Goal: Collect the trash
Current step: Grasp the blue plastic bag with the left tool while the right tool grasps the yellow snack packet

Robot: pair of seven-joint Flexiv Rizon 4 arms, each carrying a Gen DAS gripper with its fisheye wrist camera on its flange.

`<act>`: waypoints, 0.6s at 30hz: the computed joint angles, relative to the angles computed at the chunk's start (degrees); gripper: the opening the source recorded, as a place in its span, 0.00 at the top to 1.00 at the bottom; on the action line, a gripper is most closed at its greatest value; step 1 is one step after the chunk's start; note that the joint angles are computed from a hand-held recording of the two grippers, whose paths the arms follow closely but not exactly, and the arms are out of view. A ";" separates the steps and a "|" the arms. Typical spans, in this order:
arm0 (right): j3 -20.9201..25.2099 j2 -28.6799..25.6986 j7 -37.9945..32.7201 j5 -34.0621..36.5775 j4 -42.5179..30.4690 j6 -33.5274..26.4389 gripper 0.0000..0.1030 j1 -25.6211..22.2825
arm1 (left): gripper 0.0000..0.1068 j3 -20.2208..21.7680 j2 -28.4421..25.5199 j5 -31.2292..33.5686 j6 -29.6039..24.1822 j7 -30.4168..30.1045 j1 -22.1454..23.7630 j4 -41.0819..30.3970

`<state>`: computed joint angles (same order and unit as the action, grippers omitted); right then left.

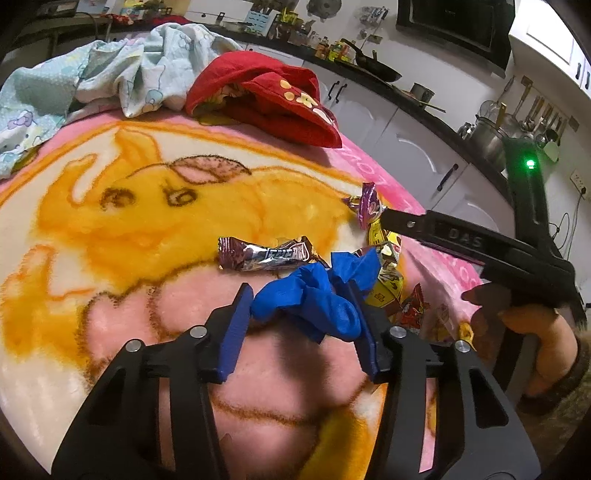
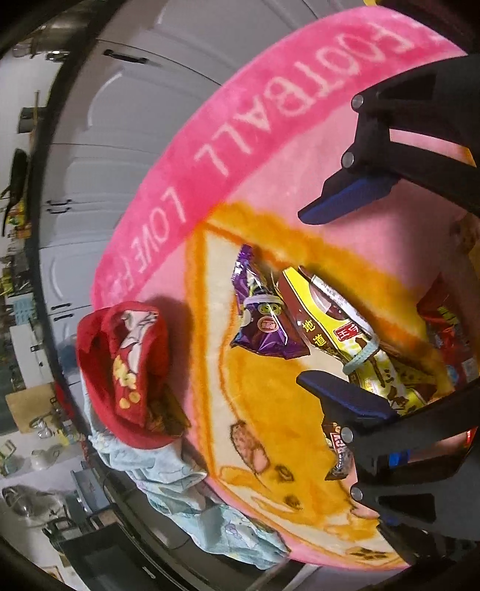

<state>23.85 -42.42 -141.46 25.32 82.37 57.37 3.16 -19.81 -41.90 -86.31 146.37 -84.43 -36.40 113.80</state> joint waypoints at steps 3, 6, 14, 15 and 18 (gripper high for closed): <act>-0.46 -0.37 1.42 -0.26 -0.51 -1.38 0.30 0.43 | 0.67 0.19 0.12 0.82 -0.48 -1.02 0.10 0.57; -1.01 -0.74 2.95 -0.65 -1.04 -3.31 0.35 0.78 | 0.73 0.43 0.22 1.44 -1.05 -1.67 0.11 0.98; -1.09 -0.97 3.85 0.17 -2.10 -7.35 0.51 0.58 | 0.87 0.79 0.47 1.98 -2.00 -2.24 0.12 1.46; -1.15 -0.96 3.79 0.28 -2.27 -7.87 0.54 0.52 | 0.88 0.84 0.47 1.97 -2.06 -2.17 0.06 1.45; -1.21 -0.99 3.87 1.18 -2.94 -9.32 0.65 0.11 | 0.92 0.95 0.43 2.05 -2.19 -2.11 -0.08 1.43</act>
